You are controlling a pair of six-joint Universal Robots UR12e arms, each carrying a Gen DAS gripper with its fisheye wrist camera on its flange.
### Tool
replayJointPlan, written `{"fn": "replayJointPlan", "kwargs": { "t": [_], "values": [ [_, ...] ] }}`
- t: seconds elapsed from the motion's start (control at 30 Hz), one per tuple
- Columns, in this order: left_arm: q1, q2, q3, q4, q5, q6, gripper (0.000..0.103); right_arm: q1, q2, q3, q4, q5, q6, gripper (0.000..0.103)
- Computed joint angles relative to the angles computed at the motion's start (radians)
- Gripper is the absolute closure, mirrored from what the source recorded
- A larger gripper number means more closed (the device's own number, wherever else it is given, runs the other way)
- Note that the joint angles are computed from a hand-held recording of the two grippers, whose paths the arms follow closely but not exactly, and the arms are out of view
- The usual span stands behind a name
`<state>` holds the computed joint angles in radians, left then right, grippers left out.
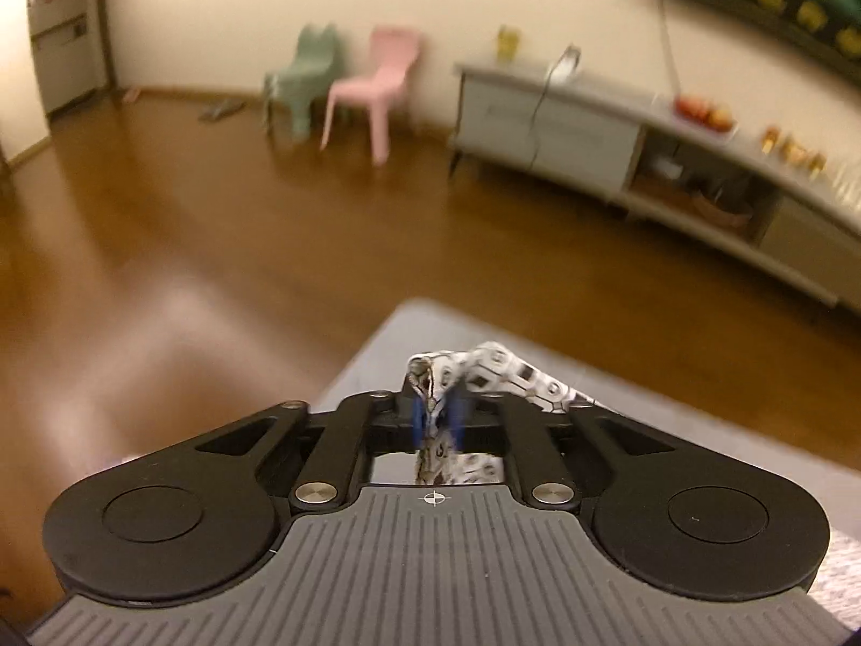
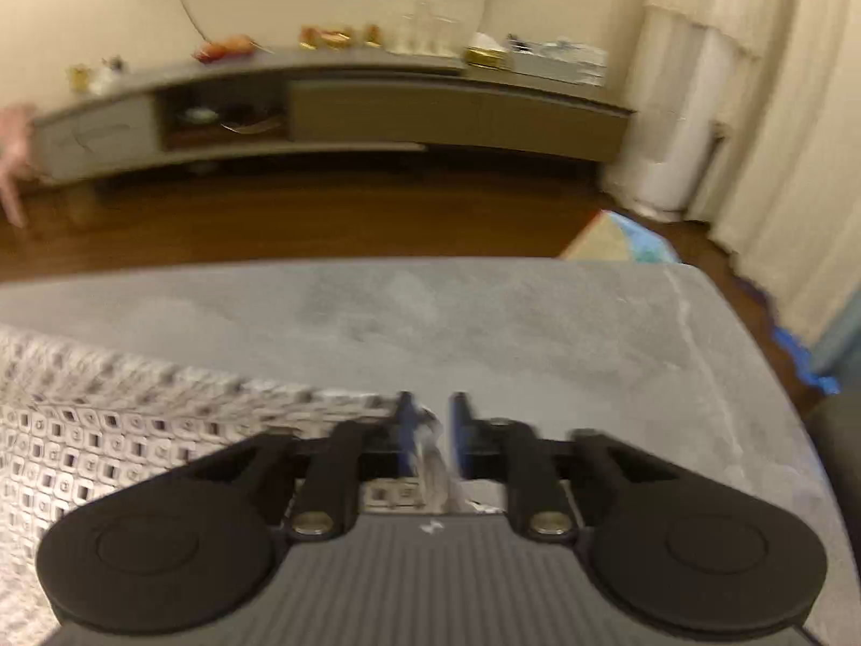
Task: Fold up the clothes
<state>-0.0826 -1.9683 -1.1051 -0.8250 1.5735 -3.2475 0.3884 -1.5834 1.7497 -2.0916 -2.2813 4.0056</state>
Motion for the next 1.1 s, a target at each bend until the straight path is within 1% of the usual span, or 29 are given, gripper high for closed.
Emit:
{"fn": "replayJointPlan", "kwargs": {
  "t": [0.03, 0.1, 0.13, 0.17, 0.23, 0.27, 0.3, 0.33, 0.43, 0.5, 0.53, 0.57, 0.6, 0.63, 0.67, 0.7, 0.73, 0.77, 0.8, 0.83, 0.9, 0.93, 0.97, 1.0, 1.03, 1.1],
  "values": [
    [-0.004, -0.004, -0.007, -0.013, 0.014, -0.005, 0.088, 0.021, 0.0, 0.001, 0.006, -0.013, 0.006, 0.066],
    [0.014, 0.033, -0.083, 0.047, -0.036, 0.011, 0.084, 0.072, -0.006, 0.007, -0.004, -0.026, 0.009, 0.064],
    [0.024, 0.056, -0.124, 0.081, -0.068, 0.031, 0.08, 0.097, -0.007, 0.009, -0.009, -0.033, 0.01, 0.063],
    [0.038, 0.083, -0.167, 0.116, -0.107, 0.048, 0.072, 0.131, -0.007, 0.012, -0.04, -0.023, -0.023, 0.062],
    [0.076, 0.147, -0.261, 0.169, -0.202, 0.079, 0.061, 0.197, 0.003, 0.024, -0.166, 0.062, -0.158, 0.049],
    [0.097, 0.183, -0.311, 0.192, -0.254, 0.095, 0.059, 0.228, 0.011, 0.027, -0.226, 0.114, -0.225, 0.046],
    [0.12, 0.218, -0.359, 0.212, -0.307, 0.112, 0.057, 0.256, 0.022, 0.027, -0.282, 0.168, -0.288, 0.038],
    [0.137, 0.247, -0.401, 0.222, -0.339, 0.126, 0.053, 0.276, 0.042, 0.018, -0.307, 0.195, -0.345, 0.033],
    [0.192, 0.334, -0.52, 0.238, -0.436, 0.172, 0.047, 0.319, 0.115, -0.027, -0.331, 0.24, -0.511, 0.029],
    [0.222, 0.373, -0.57, 0.176, -0.51, 0.239, 0.046, 0.345, 0.165, -0.065, -0.336, 0.273, -0.622, 0.028],
    [0.228, 0.385, -0.588, 0.145, -0.526, 0.27, 0.046, 0.352, 0.185, -0.07, -0.368, 0.261, -0.648, 0.029],
    [0.231, 0.395, -0.603, 0.116, -0.527, 0.3, 0.047, 0.354, 0.199, -0.078, -0.384, 0.245, -0.646, 0.031],
    [0.23, 0.395, -0.61, 0.105, -0.513, 0.312, 0.048, 0.348, 0.204, -0.092, -0.366, 0.246, -0.618, 0.049],
    [0.228, 0.395, -0.616, 0.096, -0.499, 0.322, 0.05, 0.337, 0.205, -0.113, -0.319, 0.265, -0.569, 0.096],
    [0.225, 0.394, -0.623, 0.086, -0.485, 0.332, 0.051, 0.326, 0.201, -0.131, -0.275, 0.29, -0.513, 0.099],
    [0.223, 0.394, -0.629, 0.077, -0.47, 0.342, 0.052, 0.319, 0.189, -0.134, -0.264, 0.305, -0.47, 0.101],
    [0.224, 0.389, -0.624, 0.081, -0.455, 0.332, 0.059, 0.315, 0.169, -0.129, -0.272, 0.32, -0.446, 0.101],
    [0.225, 0.383, -0.62, 0.086, -0.44, 0.322, 0.066, 0.312, 0.13, -0.106, -0.317, 0.337, -0.411, 0.101],
    [0.226, 0.378, -0.615, 0.09, -0.426, 0.312, 0.068, 0.31, 0.086, -0.077, -0.376, 0.351, -0.37, 0.101],
    [0.227, 0.369, -0.601, 0.082, -0.412, 0.288, 0.074, 0.309, 0.044, -0.053, -0.434, 0.361, -0.327, 0.101],
    [0.228, 0.351, -0.575, 0.072, -0.39, 0.248, 0.074, 0.309, -0.033, -0.018, -0.544, 0.371, -0.238, 0.101],
    [0.229, 0.343, -0.564, 0.071, -0.384, 0.234, 0.074, 0.316, -0.072, 0.003, -0.579, 0.331, -0.194, 0.101],
    [0.229, 0.335, -0.555, 0.066, -0.372, 0.23, 0.074, 0.327, -0.11, 0.025, -0.602, 0.269, -0.153, 0.101],
    [0.229, 0.326, -0.545, 0.06, -0.36, 0.226, 0.074, 0.337, -0.146, 0.044, -0.584, 0.197, -0.114, 0.101],
    [0.23, 0.324, -0.542, 0.058, -0.363, 0.231, 0.073, 0.337, -0.177, 0.066, -0.524, 0.163, -0.044, 0.101],
    [0.229, 0.325, -0.542, 0.052, -0.361, 0.249, 0.073, 0.32, -0.234, 0.108, -0.374, 0.15, 0.122, 0.101]
  ]
}}
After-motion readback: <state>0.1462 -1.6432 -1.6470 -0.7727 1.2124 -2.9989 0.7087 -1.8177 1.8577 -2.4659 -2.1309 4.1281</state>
